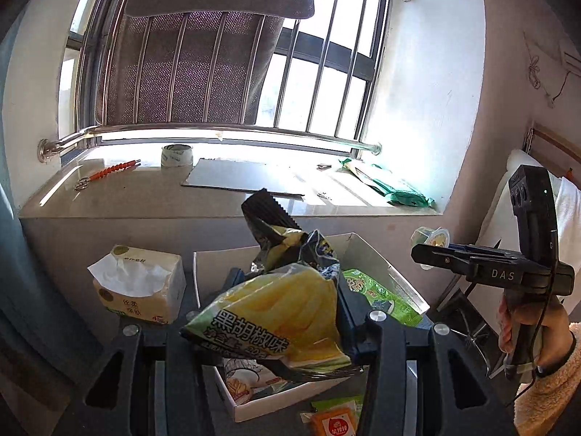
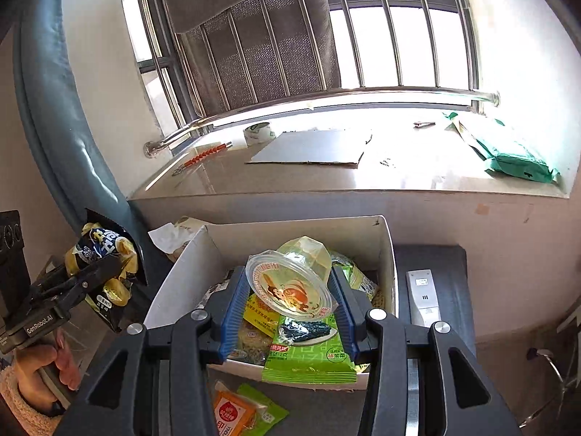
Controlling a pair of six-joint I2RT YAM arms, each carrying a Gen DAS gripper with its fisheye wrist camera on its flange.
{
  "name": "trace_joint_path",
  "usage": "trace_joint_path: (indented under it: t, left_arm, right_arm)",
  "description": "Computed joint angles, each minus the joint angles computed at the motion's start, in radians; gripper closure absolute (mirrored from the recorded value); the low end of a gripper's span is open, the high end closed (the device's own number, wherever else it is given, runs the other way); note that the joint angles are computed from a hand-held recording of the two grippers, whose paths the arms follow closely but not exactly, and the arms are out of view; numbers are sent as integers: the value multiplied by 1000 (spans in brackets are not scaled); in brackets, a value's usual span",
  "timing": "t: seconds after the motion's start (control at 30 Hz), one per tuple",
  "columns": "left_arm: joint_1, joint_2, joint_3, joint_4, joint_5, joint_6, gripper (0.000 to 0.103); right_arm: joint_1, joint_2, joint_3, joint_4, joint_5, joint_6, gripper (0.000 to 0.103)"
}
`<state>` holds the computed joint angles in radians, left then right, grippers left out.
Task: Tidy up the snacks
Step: 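Carry the jelly cup and chip bag into the white box and open both tools, then withdraw both tools and move the left tool onto the orange cake pack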
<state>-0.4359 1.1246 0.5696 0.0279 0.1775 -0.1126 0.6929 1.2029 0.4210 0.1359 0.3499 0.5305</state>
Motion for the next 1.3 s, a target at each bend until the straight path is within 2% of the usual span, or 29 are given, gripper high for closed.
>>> trace_joint_path:
  t: [0.07,0.1,0.13,0.17,0.2,0.3,0.4,0.5,0.7,0.77,0.87,0.93,1.0,1.1,1.2,1.3]
  left_arm:
    - [-9,87,66,-20,-3,6,48]
    - [-14,126,99,-45,-12,11,45]
    - [-25,166,132,-69,-46,14,30]
    - [-38,196,150,-81,-80,11,4]
    - [-41,206,146,-74,-91,6,0]
    - [-48,234,140,-77,-94,5,0]
    - [-61,223,106,-68,-114,7,0]
    - [-46,179,72,-71,-87,5,0]
    - [-47,-6,-50,-89,-66,15,0]
    - [-73,-98,-106,-117,-105,24,0]
    - [-109,-258,-210,-142,-126,25,0]
    - [-151,-363,-273,-187,-146,8,0]
    - [-223,-453,-332,-235,-207,-37,0]
    - [-343,-526,-420,-262,-277,-129,0]
    - [-472,-434,-489,-173,-343,-235,0]
    - [-545,-211,-517,13,-357,-305,0]
  right_arm:
    - [-61,77,52,-2,-67,-15,54]
    - [-87,115,75,-6,-97,-22,45]
    - [-111,149,91,-15,-121,-25,16]
    - [-116,179,102,-22,-102,-9,2]
    - [-113,192,94,-5,-84,4,0]
    - [-111,179,44,68,-84,6,0]
    - [-103,158,32,62,-73,6,0]
    - [-84,125,20,42,-55,13,0]
    - [58,-28,-73,20,29,73,0]
    - [163,-93,-125,15,101,113,0]
    - [361,-147,-209,41,215,216,0]
    - [515,-114,-254,78,314,319,0]
    - [665,-12,-273,112,404,461,0]
    - [855,224,-269,200,487,685,0]
    - [1012,453,-219,213,537,926,0]
    - [1135,598,-145,97,561,1159,0]
